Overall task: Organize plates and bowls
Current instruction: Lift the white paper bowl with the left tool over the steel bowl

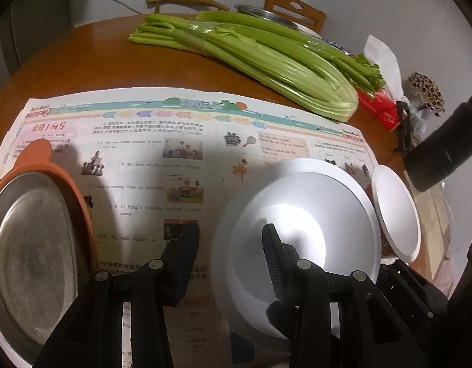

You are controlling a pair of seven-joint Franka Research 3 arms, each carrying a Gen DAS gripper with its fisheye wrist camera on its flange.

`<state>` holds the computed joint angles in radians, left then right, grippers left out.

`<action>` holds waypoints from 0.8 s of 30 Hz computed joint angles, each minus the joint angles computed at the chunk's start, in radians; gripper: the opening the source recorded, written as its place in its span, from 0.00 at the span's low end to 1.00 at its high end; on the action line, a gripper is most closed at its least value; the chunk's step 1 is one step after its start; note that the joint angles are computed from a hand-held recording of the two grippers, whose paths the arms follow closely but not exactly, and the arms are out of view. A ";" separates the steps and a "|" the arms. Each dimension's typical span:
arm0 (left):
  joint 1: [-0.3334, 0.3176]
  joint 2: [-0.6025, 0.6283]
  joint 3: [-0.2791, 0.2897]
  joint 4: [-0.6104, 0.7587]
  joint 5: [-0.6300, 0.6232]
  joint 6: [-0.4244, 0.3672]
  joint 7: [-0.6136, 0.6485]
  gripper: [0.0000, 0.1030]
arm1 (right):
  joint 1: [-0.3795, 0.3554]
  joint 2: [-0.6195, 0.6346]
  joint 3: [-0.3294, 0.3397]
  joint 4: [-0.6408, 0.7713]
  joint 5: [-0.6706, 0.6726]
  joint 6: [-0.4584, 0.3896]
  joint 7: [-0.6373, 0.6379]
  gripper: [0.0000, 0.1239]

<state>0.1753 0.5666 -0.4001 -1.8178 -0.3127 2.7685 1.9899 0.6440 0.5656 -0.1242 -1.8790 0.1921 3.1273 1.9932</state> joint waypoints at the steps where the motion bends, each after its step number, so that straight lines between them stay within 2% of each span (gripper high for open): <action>1: 0.006 0.000 -0.007 -0.002 -0.006 -0.002 0.006 0.41 | 0.016 -0.001 -0.017 -0.001 -0.005 -0.001 0.005 0.57; 3: 0.024 0.000 -0.027 -0.001 -0.027 -0.021 0.026 0.36 | 0.029 -0.002 -0.028 -0.002 -0.015 0.001 0.004 0.55; 7: 0.038 -0.019 -0.042 -0.026 -0.065 -0.008 0.054 0.36 | 0.150 0.000 -0.158 -0.008 -0.061 -0.013 0.062 0.55; 11: 0.042 -0.037 -0.043 -0.044 -0.095 0.000 0.072 0.36 | 0.145 -0.007 -0.151 -0.016 -0.077 0.001 0.072 0.55; 24: 0.070 -0.125 -0.070 -0.135 -0.221 0.055 0.187 0.36 | 0.223 -0.035 -0.220 -0.055 -0.078 0.040 0.078 0.55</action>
